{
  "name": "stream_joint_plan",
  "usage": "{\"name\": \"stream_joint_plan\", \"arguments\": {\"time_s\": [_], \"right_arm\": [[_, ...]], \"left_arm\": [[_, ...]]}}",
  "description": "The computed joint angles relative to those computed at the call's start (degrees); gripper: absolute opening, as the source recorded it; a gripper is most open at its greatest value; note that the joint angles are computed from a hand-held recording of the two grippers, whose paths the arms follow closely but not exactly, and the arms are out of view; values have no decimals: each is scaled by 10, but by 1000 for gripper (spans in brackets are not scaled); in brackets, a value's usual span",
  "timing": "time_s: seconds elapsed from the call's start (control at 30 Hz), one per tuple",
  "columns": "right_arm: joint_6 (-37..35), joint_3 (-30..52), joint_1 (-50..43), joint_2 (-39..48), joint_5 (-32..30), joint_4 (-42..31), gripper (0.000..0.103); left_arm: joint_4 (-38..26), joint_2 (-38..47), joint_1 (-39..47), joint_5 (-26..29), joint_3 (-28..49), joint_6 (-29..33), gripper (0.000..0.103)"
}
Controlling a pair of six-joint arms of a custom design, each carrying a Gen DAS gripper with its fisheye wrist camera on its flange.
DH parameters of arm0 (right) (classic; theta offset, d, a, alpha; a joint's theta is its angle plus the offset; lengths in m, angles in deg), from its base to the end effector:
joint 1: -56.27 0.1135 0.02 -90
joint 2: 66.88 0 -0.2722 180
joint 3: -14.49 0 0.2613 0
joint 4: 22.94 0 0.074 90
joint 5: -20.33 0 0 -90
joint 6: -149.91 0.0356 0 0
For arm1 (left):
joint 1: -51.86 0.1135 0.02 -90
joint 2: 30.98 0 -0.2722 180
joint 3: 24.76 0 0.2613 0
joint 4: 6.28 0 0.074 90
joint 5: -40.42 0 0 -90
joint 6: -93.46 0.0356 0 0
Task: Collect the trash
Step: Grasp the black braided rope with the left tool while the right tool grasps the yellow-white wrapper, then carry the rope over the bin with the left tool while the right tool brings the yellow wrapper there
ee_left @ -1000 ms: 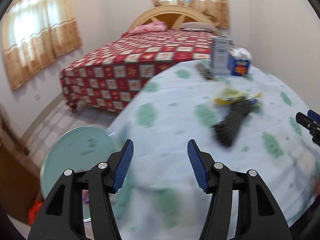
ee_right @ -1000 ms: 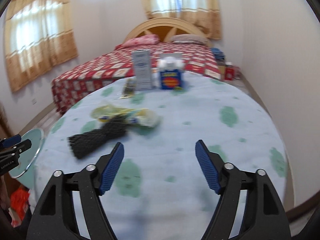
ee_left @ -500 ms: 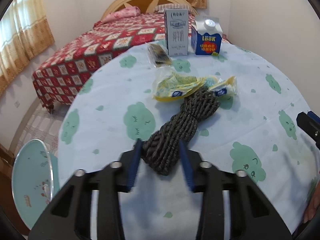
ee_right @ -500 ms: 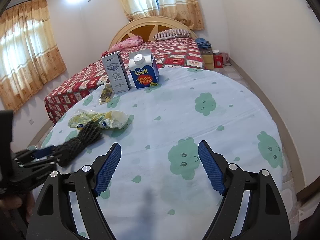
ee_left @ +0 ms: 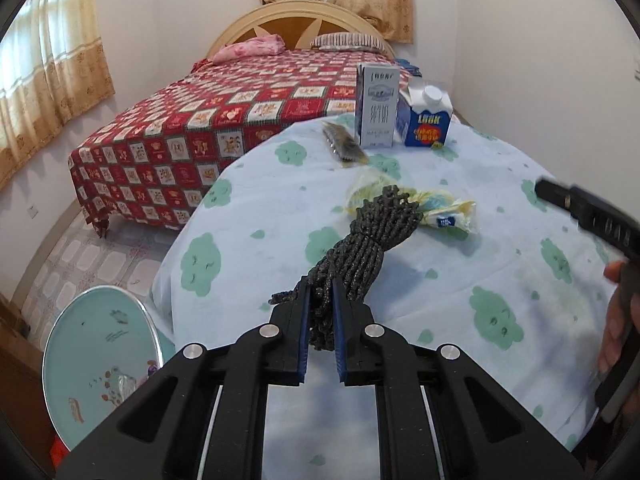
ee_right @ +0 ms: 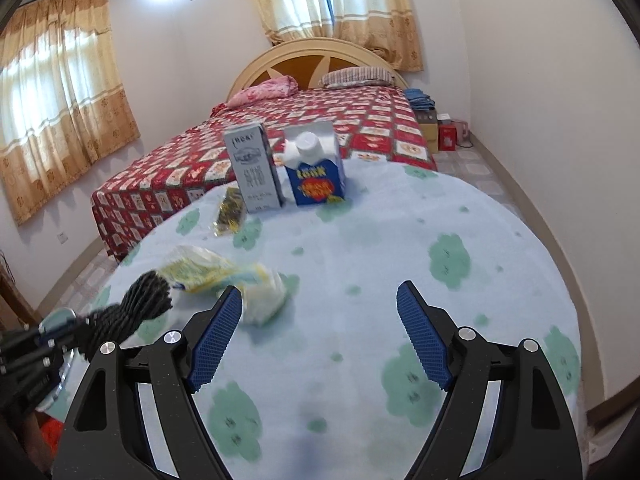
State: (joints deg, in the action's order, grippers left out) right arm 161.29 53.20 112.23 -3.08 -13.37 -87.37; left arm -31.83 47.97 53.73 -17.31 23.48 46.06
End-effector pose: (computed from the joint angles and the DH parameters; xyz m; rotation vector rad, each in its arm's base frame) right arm 0.1014 0.0972 0.1532 0.8411 1.9972 -0.2189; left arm 0.2508 -0.0108 0.1606 1.0202 2.1507 -0.3629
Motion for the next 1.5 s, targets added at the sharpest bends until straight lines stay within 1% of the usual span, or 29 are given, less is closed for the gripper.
{"name": "stream_joint_plan", "arguments": {"time_s": [0.07, 0.13, 0.23, 0.3, 0.33, 0.4, 0.47, 0.5, 0.57, 0.63, 0.67, 0.7, 0.73, 0.77, 0.8, 0.83, 0.9, 1.0, 1.03, 1.13, 1.4, 1.5], "right_arm": [[0, 3, 0, 7, -2, 2, 79], [-21, 4, -13, 11, -10, 14, 79], [-81, -6, -58, -5, -23, 67, 79], [-139, -12, -92, -9, -34, 124, 79], [-200, -14, -123, 0, -56, 179, 79], [-256, -15, -156, 15, -85, 238, 78], [-296, -13, -196, 47, -129, 295, 77], [-305, -15, -207, 55, -146, 313, 72], [-331, -24, -238, 76, -201, 366, 64], [-351, -25, -256, 99, -242, 395, 57], [-365, -38, -264, 103, -271, 431, 49], [-368, -40, -263, 106, -273, 441, 45], [-372, -42, -257, 105, -269, 448, 34], [-371, -40, -247, 104, -262, 448, 30], [-369, -40, -239, 103, -258, 450, 26], [-368, -40, -231, 101, -253, 453, 25], [-357, -30, -201, 103, -227, 440, 20], [-345, -17, -174, 107, -205, 434, 20], [-332, -6, -151, 114, -184, 422, 20], [-318, 18, -114, 123, -157, 404, 19], [-298, 62, -54, 149, -106, 383, 19], [-290, 90, -30, 168, -83, 368, 19]], "left_arm": [[-6, 14, 16, 9, 9, 6, 10], [-6, 21, 28, 14, 18, 8, 10], [-20, 29, 56, 35, 44, 9, 10], [-24, 29, 75, 50, 61, 7, 10], [-25, 31, 83, 55, 67, 8, 10], [-24, 38, 100, 60, 80, 9, 10], [-26, 52, 111, 60, 90, 16, 10], [-25, 59, 117, 59, 94, 17, 10], [-27, 69, 126, 59, 99, 22, 10], [-30, 78, 135, 62, 103, 29, 10], [-32, 82, 141, 64, 107, 32, 10], [-33, 85, 146, 68, 109, 37, 10], [-36, 86, 153, 71, 112, 41, 10], [-39, 89, 159, 74, 116, 44, 10], [-40, 90, 163, 76, 118, 46, 10], [-42, 90, 170, 79, 120, 49, 10], [-47, 92, 186, 87, 127, 56, 10], [-48, 97, 211, 96, 136, 62, 10], [-48, 99, 217, 96, 138, 64, 10], [-48, 108, 243, 102, 150, 70, 10], [-42, 115, 293, 123, 170, 78, 10], [-35, 118, 309, 129, 173, 78, 10]]}}
